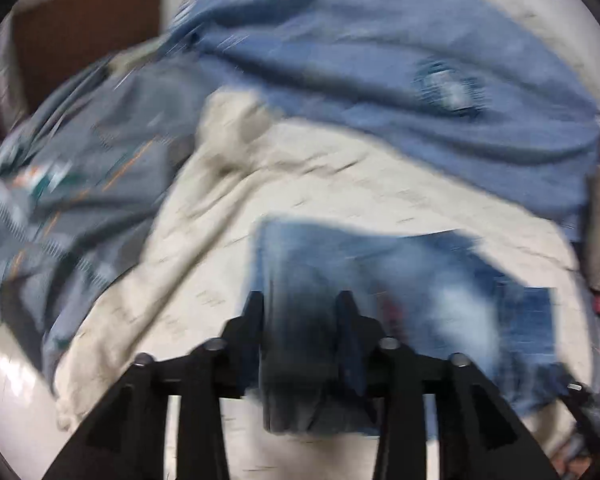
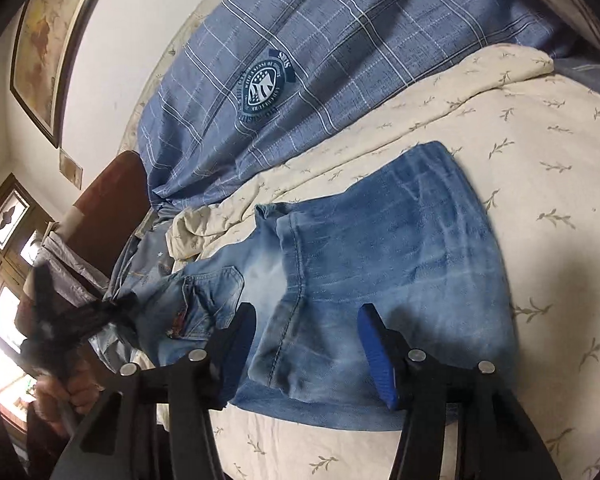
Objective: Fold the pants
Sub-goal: 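Grasp the jeans waistband edge with the left tool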
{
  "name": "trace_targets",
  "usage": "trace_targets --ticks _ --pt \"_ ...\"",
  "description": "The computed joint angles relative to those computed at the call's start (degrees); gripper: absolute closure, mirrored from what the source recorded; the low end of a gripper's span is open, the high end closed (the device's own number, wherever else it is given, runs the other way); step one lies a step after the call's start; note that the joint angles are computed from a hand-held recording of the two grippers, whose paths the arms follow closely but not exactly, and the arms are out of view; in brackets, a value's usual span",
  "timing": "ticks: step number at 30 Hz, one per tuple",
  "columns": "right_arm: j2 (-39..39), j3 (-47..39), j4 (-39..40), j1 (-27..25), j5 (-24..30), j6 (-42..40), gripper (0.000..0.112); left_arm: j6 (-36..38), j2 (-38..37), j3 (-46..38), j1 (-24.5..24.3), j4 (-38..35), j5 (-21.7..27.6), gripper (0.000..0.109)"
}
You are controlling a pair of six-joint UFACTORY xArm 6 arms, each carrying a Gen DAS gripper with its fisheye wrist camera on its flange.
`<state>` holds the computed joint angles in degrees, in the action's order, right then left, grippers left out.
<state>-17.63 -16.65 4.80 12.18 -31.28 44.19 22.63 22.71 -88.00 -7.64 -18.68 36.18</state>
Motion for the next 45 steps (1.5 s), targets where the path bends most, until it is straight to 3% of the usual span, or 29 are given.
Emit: trace_targets --ticks 2,3,6,8,13,16,18,19,20,21,33,37,40,44,45 --pt "0.9 -0.4 -5.1 -1.6 -0.3 3.9 0.056 -2.4 3.8 -4.3 2.2 -0.4 6.1 0.056" --pt "1.3 -0.7 -5.2 -1.5 -0.3 4.0 0.056 -4.0 5.8 -6.8 3.2 -0.5 10.0 0.048" --pt "2.2 -1.9 -4.1 -0.3 0.6 2.3 0.056 -5.5 8.1 -9.0 4.5 -2.5 15.7 0.038" --pt "2.7 -2.6 0.6 1.9 1.3 -2.1 0.056 -6.4 8.2 -8.9 4.6 -3.1 16.8 0.029" --pt "3.4 -3.5 6.1 4.3 1.7 -7.2 0.056 -6.9 8.1 -7.2 3.4 -4.7 16.5 0.028" --pt "3.7 -4.0 8.7 5.3 2.2 -9.3 0.056 -4.8 7.9 -5.8 2.0 -6.1 11.8 0.030" --pt "3.9 -4.4 11.2 6.1 2.8 -11.3 0.056 -3.0 8.1 -5.6 1.5 -6.8 10.2 0.056" --pt "3.9 -4.5 11.7 6.3 3.0 -11.8 0.056 -1.8 7.8 -5.1 1.4 -7.5 9.1 0.060" --pt "4.0 -4.7 12.9 6.7 3.0 -12.7 0.056 -0.2 7.3 -4.4 1.3 -8.7 7.9 0.071" --pt "4.1 -4.8 14.3 7.1 3.1 -13.8 0.056 3.0 7.1 -4.3 1.5 -12.1 7.9 0.093" --pt "3.9 -3.9 16.4 7.0 0.7 -13.1 0.056 11.7 -0.4 1.3 0.2 -19.2 2.8 0.093" --pt "3.6 -3.0 12.9 5.5 0.1 -9.1 0.056 9.9 -0.4 0.7 0.0 -15.6 1.8 0.092" --pt "3.2 -2.6 11.9 5.2 0.3 -8.8 0.056 6.7 2.3 -1.4 1.6 -13.5 3.8 0.085" --pt "3.3 -2.8 10.9 5.1 0.6 -8.1 0.056 -0.6 4.5 -2.7 3.0 -7.6 6.2 0.061" --pt "3.5 -3.0 10.3 4.9 0.6 -7.7 0.056 -2.4 4.7 -2.8 3.2 -6.8 6.6 0.046"
